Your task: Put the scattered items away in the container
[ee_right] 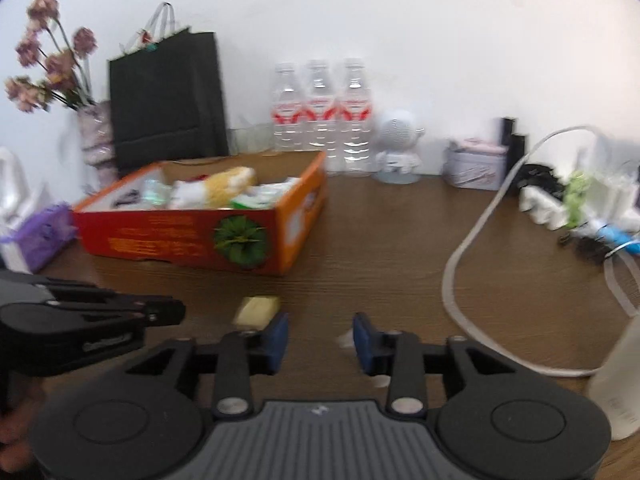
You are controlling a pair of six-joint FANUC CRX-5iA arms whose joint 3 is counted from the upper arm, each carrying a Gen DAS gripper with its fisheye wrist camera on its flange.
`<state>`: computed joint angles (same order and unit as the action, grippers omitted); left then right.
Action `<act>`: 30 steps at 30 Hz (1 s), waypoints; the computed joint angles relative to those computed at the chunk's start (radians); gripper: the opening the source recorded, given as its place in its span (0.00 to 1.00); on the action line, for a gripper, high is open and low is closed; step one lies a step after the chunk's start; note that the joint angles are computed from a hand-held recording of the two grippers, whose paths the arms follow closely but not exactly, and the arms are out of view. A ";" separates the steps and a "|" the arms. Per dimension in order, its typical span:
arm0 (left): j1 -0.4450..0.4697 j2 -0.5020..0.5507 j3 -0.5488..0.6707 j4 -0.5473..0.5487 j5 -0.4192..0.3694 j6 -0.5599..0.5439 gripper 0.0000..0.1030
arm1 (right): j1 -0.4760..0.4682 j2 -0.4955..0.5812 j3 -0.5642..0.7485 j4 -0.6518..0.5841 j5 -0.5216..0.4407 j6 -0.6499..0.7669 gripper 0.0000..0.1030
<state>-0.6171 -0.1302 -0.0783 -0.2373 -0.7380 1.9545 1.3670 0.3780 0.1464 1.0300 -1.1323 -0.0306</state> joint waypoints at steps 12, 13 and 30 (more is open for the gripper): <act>-0.033 0.106 0.090 -0.042 -0.016 0.095 0.25 | -0.052 -0.016 -0.024 -0.094 0.068 0.078 0.17; -0.045 0.108 0.095 -0.069 -0.019 0.111 0.24 | -0.050 -0.018 -0.032 -0.084 0.072 0.070 0.16; -0.462 -0.213 0.021 -0.840 -0.412 0.651 0.22 | 0.045 0.022 0.026 0.210 0.044 -0.078 0.10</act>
